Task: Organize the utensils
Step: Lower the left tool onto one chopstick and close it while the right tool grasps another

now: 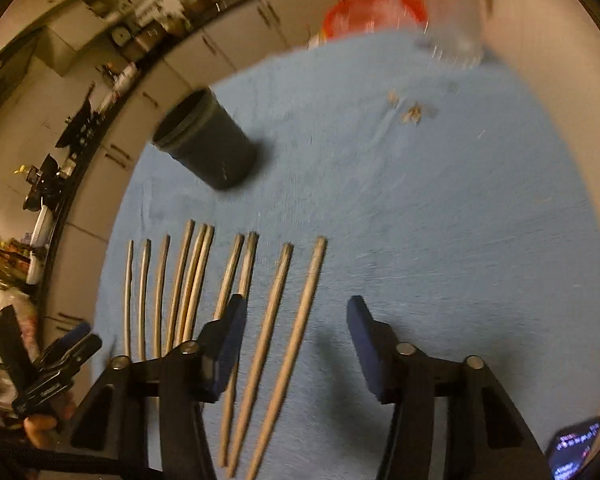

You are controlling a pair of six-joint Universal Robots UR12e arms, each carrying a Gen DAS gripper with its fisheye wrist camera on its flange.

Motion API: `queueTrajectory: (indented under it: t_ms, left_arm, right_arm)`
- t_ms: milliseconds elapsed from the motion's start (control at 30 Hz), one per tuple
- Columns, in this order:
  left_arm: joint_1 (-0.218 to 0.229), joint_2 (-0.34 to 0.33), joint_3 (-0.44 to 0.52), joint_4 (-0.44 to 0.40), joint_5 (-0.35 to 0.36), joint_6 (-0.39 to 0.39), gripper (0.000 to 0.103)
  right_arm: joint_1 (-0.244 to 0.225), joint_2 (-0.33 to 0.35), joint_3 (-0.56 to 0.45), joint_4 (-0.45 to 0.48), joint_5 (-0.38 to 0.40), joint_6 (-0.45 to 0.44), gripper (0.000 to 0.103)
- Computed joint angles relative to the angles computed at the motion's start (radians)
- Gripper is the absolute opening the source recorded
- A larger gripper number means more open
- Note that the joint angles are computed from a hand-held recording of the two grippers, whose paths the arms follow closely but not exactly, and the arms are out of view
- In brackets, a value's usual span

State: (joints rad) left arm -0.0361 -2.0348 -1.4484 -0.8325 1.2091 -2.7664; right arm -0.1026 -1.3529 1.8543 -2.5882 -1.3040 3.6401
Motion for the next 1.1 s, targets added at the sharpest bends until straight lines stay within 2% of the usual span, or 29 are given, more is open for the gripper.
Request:
queueTrajectory:
  t_ms: [33, 67, 167, 233, 400, 600, 633, 733, 767, 900, 1100]
  left_arm:
    - [-0.007, -0.019, 0.036, -0.032, 0.014, 0.013, 0.089]
    - [-0.016, -0.04, 0.072, -0.061, 0.044, 0.015, 0.083]
    - [-0.025, -0.097, 0.175, -0.172, 0.049, -0.004, 0.071]
    - [-0.027, -0.136, 0.24, -0.243, 0.042, -0.036, 0.068]
    - [-0.038, -0.208, 0.364, -0.365, 0.062, -0.048, 0.068]
    - [-0.045, -0.252, 0.44, -0.419, 0.081, -0.08, 0.067]
    - [-0.047, -0.256, 0.445, -0.425, 0.085, -0.083, 0.063]
    - [-0.055, -0.272, 0.466, -0.434, 0.116, -0.088, 0.036]
    - [-0.056, -0.273, 0.464, -0.413, 0.123, -0.099, 0.034]
    - [-0.058, -0.289, 0.491, -0.417, 0.128, -0.121, 0.033]
    - [-0.072, -0.299, 0.513, -0.434, 0.179, -0.11, 0.033]
  right_arm:
    - [-0.011, 0.017, -0.017, 0.032, 0.038, 0.007, 0.04]
    - [-0.015, 0.031, -0.033, 0.058, 0.059, 0.009, 0.032]
    - [-0.01, 0.065, -0.077, 0.122, 0.037, 0.007, 0.027]
    - [-0.005, 0.082, -0.104, 0.15, 0.009, 0.009, 0.026]
    - [-0.001, 0.105, -0.136, 0.201, -0.019, 0.005, 0.026]
    - [0.004, 0.121, -0.165, 0.244, -0.056, -0.013, 0.024]
    - [0.004, 0.122, -0.169, 0.251, -0.061, -0.019, 0.024]
    - [0.008, 0.126, -0.179, 0.268, -0.073, -0.03, 0.022]
    - [0.008, 0.126, -0.18, 0.27, -0.076, -0.031, 0.021]
    - [0.011, 0.132, -0.193, 0.286, -0.084, -0.037, 0.021]
    - [0.018, 0.157, -0.244, 0.351, -0.101, -0.057, 0.021]
